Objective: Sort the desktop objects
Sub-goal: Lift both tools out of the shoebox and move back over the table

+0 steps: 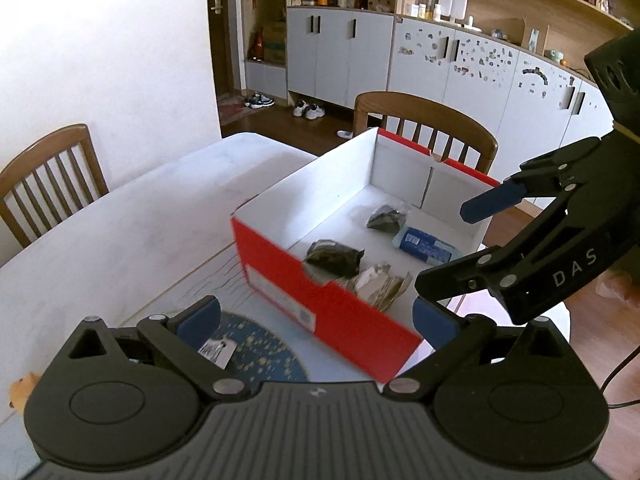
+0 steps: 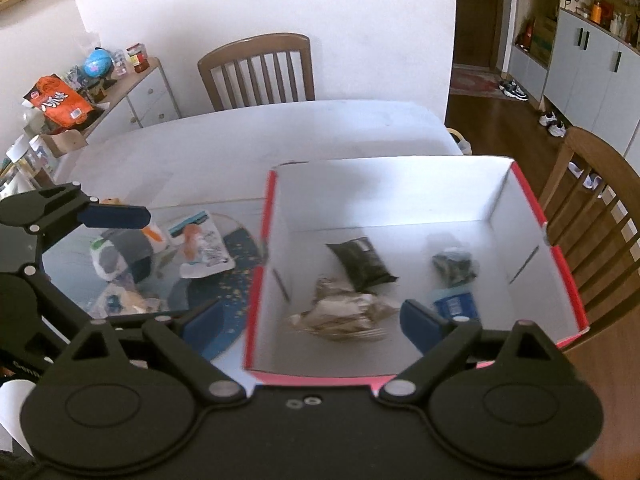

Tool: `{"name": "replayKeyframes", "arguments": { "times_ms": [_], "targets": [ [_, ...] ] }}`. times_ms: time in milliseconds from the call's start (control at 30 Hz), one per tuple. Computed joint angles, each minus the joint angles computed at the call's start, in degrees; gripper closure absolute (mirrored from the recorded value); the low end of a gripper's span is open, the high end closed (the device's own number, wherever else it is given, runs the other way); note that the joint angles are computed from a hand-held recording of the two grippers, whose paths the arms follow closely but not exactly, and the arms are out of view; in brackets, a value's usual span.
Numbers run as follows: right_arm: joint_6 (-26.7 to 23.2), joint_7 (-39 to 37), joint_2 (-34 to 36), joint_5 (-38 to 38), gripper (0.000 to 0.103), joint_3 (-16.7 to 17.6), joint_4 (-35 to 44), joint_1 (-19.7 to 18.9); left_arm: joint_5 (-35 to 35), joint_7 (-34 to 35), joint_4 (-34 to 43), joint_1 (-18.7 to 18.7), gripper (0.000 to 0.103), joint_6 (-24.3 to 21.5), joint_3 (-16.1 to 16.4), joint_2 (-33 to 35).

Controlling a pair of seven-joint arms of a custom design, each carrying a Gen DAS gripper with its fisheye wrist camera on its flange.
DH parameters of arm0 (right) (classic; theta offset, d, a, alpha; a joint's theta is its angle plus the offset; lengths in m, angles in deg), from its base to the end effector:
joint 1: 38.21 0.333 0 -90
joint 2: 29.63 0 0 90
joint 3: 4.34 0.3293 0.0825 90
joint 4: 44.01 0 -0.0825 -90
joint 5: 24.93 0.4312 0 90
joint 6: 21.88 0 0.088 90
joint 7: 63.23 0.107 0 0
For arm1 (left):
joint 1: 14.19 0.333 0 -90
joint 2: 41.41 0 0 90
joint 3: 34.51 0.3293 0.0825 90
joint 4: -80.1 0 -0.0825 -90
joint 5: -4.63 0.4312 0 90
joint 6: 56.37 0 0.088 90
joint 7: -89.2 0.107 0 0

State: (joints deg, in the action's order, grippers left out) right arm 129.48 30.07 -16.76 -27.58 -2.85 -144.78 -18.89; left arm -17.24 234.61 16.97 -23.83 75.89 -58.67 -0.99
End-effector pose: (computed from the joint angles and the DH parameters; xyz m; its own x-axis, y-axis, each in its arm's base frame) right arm 0.6703 0.2544 0.5076 0.3293 -0.9442 0.0013 -0.7463 -0.2611 -0.6123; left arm 0.7532 -0.3675 0.4930 -0.9363 -0.3505 0.0203 -0.2591 0.6510 -0.7134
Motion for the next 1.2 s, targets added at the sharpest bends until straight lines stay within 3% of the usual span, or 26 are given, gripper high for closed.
{"name": "replayKeyframes", "arguments": {
  "times_ms": [467,933,1200],
  "targets": [
    [2.49,12.71,0.31,-9.03,0.007,-0.31,-0.65,5.24,-4.85,4.65,-3.24,6.1,0.0,-1.64,0.11,-1.79],
    [3.08,17.47,3.5,-12.85,0.007,-0.22,2.0,9.22,-9.32,7.56,-5.43,10.75,0.0,-0.82,0.51,-2.82],
    [4.3,19.04,5.5,-15.21,0.007,-1.29,3.66,11.58,-11.05,9.69,-7.98,12.46,0.0,3.45,0.65,-3.58]
  ]
}}
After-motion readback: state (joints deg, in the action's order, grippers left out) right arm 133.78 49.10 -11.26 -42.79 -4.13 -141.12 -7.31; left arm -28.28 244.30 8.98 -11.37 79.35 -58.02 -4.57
